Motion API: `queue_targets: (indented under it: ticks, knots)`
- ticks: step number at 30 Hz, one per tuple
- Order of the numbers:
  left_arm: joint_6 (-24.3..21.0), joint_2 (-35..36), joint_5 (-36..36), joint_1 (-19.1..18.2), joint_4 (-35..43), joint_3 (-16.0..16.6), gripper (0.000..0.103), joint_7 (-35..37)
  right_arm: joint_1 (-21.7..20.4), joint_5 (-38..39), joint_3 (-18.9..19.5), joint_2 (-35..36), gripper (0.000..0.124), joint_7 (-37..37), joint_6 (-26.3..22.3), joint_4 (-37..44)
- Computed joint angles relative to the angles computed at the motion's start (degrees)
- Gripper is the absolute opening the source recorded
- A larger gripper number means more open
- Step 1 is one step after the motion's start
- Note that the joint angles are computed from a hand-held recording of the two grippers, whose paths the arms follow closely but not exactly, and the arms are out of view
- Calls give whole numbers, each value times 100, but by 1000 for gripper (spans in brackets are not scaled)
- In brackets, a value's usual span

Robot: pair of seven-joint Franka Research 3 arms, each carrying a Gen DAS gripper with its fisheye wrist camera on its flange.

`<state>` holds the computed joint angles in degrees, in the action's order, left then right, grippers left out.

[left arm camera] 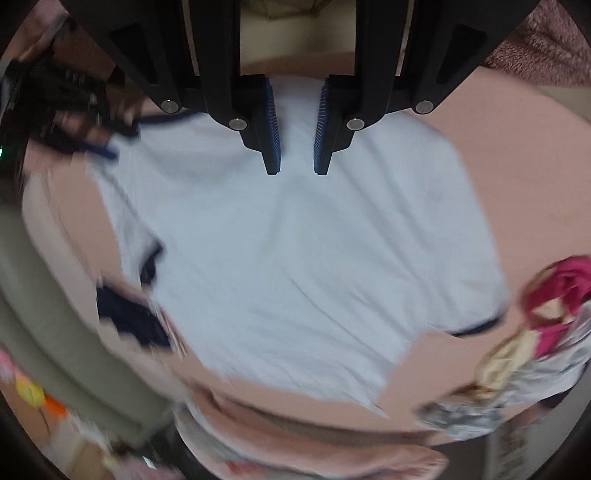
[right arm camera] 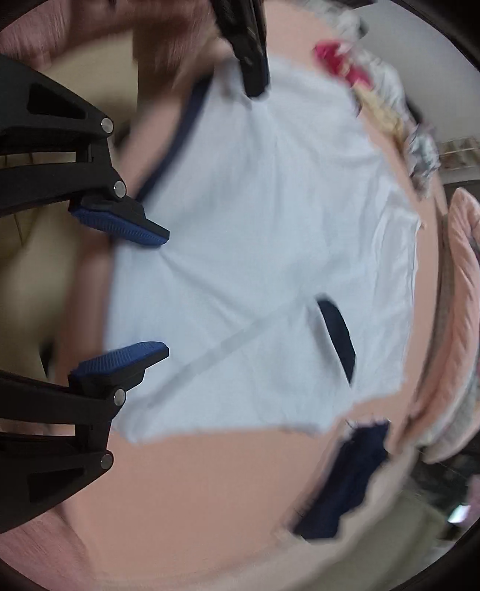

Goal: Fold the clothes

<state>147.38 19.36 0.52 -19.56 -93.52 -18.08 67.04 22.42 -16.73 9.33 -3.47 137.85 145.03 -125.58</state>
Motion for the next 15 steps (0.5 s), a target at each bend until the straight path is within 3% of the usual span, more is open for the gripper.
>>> queue_targets:
  ticks: [3, 8, 10, 13, 15]
  knots:
    - [-119, 243, -16, 125, 326, 266, 16, -617, -86, 218, -110, 180, 54, -69, 472, 122]
    - [-342, 753, 324, 227, 911, 509, 16, -1304, -42, 39, -273, 962, 54, -210, 281, 1410]
    - [-341, 910, 122, 403, 1039, 408, 17, -1318, 173, -133, -364, 1293, 54, -77, 75, 1951]
    - [48, 1008, -475, 748, 928, 41, 37, -953, 450, -198, -500, 1744, 54, 175, -190, 2546]
    - [518, 1054, -975, 1010, 801, -323, 39, -462, 484, 152, -518, 1721, 54, 248, -140, 2456]
